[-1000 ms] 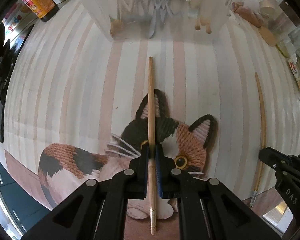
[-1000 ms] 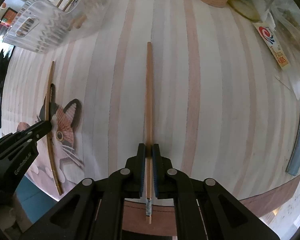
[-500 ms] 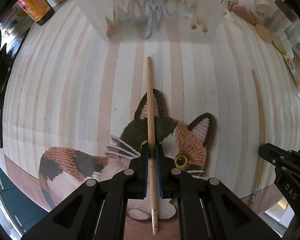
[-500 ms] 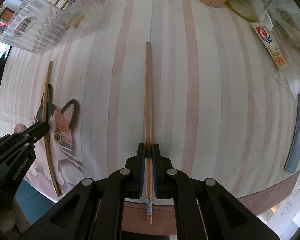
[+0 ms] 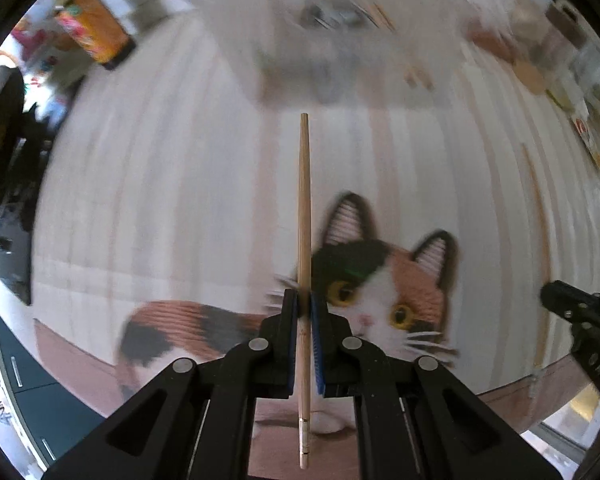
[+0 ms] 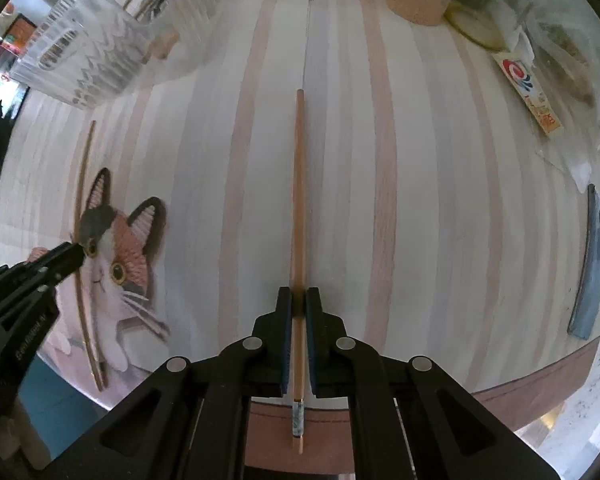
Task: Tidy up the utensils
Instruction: 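Carry both held chopsticks up and over the clear basket, then open both grippers to drop the chopsticks into the basket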
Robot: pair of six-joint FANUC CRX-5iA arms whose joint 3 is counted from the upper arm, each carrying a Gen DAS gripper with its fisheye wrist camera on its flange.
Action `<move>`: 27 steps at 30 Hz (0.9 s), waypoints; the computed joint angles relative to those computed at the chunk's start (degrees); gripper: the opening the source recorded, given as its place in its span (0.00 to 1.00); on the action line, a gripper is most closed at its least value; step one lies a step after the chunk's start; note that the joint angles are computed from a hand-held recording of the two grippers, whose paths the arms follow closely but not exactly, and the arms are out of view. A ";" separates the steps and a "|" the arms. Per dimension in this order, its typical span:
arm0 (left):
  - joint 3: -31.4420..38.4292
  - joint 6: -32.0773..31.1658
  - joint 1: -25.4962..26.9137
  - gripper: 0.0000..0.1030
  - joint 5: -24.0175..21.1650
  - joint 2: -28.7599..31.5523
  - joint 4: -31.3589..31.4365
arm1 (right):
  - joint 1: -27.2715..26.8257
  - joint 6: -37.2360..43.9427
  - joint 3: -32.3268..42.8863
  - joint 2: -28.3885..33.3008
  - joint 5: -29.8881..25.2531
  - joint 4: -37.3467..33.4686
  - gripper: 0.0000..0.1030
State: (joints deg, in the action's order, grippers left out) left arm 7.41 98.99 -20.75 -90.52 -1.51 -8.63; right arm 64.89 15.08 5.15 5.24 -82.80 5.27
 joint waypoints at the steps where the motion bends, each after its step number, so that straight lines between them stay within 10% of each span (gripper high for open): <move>1: 0.17 0.10 0.37 0.04 -0.10 -0.66 -0.52 | 0.27 -0.45 0.08 -0.50 0.29 0.59 0.06; 15: 13.13 -2.62 9.71 0.04 -1.22 -2.61 5.16 | -2.61 2.79 10.17 -2.71 4.43 6.41 0.06; 27: 53.05 -3.51 9.23 0.04 -12.66 27.81 14.21 | -17.54 18.46 43.36 18.21 -2.05 -1.43 0.06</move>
